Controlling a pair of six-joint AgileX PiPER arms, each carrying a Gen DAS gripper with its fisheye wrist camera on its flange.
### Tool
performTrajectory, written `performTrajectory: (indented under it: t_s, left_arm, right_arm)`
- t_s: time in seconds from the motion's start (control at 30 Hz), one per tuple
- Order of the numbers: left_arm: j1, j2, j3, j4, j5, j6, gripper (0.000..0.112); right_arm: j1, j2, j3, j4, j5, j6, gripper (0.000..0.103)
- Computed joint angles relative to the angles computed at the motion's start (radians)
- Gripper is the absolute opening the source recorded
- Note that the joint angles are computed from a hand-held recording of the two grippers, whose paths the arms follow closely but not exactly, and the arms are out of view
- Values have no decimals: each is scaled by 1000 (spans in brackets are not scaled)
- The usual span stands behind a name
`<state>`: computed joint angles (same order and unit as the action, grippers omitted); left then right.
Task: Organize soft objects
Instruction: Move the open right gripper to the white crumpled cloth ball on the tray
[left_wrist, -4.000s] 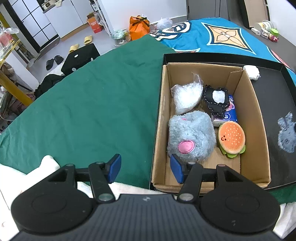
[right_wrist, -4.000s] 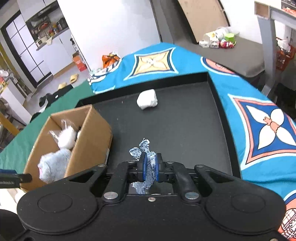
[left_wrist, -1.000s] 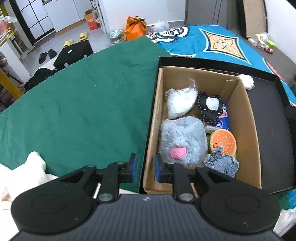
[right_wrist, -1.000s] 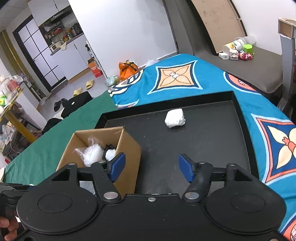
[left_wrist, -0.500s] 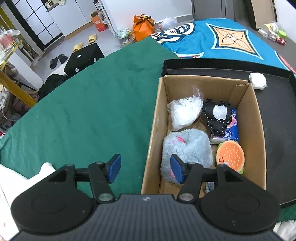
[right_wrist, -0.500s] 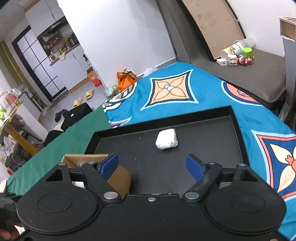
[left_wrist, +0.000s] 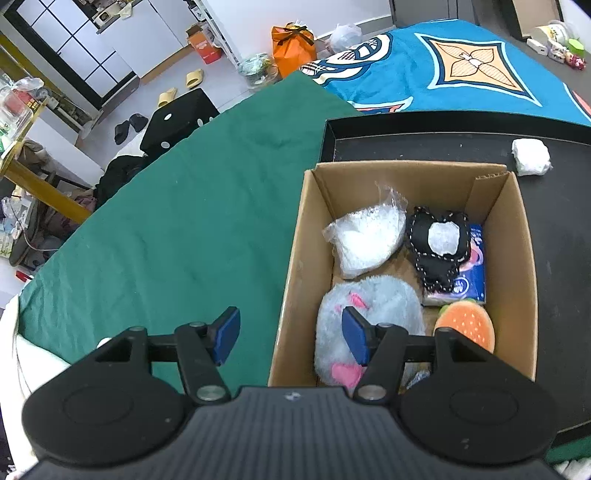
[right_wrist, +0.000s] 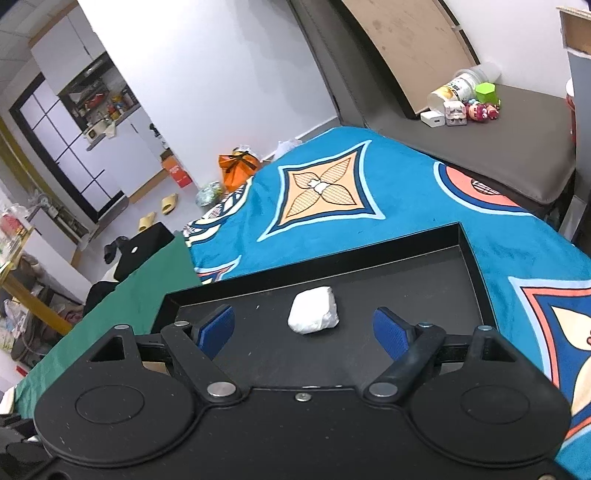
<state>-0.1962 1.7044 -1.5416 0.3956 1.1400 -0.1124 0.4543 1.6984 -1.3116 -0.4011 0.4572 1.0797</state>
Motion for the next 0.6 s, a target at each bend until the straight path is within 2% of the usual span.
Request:
performTrajectory:
  t_s: [0.17, 0.33, 0.47, 0.6]
  left_arm:
    - [-28, 34, -22, 27, 11, -26, 62]
    - [-47, 62, -37, 50, 20, -18, 63]
    - [-45, 87, -62, 65, 27, -8, 64]
    - [-37, 111, -88, 67, 33, -17, 64]
  right_arm:
    - [-26, 61, -30, 15, -30, -27, 82]
    - [-38, 112, -11, 1, -99, -22, 82]
    - [-50, 146, 8, -52, -159, 57, 82]
    - [-56, 172, 8, -64, -183, 84, 82]
